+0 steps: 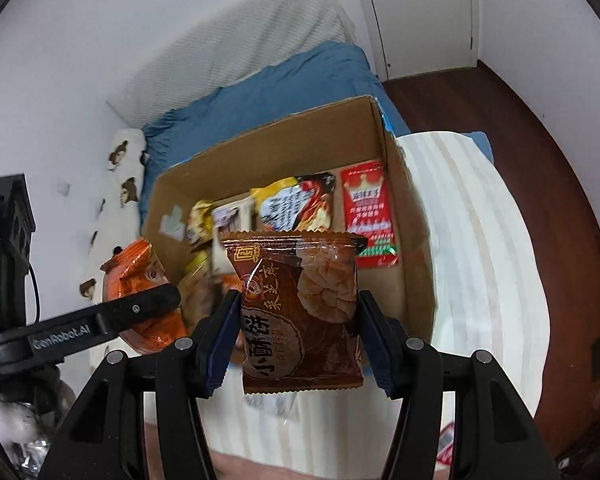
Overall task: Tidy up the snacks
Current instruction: 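Carry the orange chips bag to the box with left tool while right tool carries the brown packet, then release the orange chips bag into the box with left tool while right tool releases the brown packet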
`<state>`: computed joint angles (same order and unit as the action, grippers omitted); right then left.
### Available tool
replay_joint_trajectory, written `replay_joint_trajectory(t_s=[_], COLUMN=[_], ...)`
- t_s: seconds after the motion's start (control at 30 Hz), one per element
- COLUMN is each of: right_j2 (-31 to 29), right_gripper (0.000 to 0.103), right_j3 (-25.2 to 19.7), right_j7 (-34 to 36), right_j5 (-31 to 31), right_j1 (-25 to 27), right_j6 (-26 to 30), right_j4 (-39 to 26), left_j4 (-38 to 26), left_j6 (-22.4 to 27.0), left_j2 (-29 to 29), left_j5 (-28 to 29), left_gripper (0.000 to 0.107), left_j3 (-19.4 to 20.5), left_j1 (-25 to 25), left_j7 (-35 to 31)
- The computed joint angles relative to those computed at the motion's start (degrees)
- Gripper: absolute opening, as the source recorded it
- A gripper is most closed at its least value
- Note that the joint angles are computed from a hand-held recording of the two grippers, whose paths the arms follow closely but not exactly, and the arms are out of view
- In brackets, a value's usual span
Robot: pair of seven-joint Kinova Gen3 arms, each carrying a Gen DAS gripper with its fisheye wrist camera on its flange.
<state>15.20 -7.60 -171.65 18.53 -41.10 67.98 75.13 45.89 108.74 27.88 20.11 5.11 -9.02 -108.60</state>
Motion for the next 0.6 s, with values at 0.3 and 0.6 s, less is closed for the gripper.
replay_joint_trajectory(t_s=[0.3,0.6], right_j2=[2.4,4.0], right_gripper=[0.060,0.089], right_j3=[0.9,0.5], right_j7=[5.8,11.4], right_j5=[-6.8,-12.9], right_j1=[5.6,7.4], right_j6=[-5.6,-3.1], right_j4=[3.9,2.6], left_j4=[-7.5,-4.2], left_j6=[7.4,6.4], left_j2=[10.2,10.2], left_j5=[2.1,-0.2], left_gripper=[0.047,0.089], left_j3=[2.1,2.0], left_j1=[3.9,6.1], left_j7=[9.6,7.3])
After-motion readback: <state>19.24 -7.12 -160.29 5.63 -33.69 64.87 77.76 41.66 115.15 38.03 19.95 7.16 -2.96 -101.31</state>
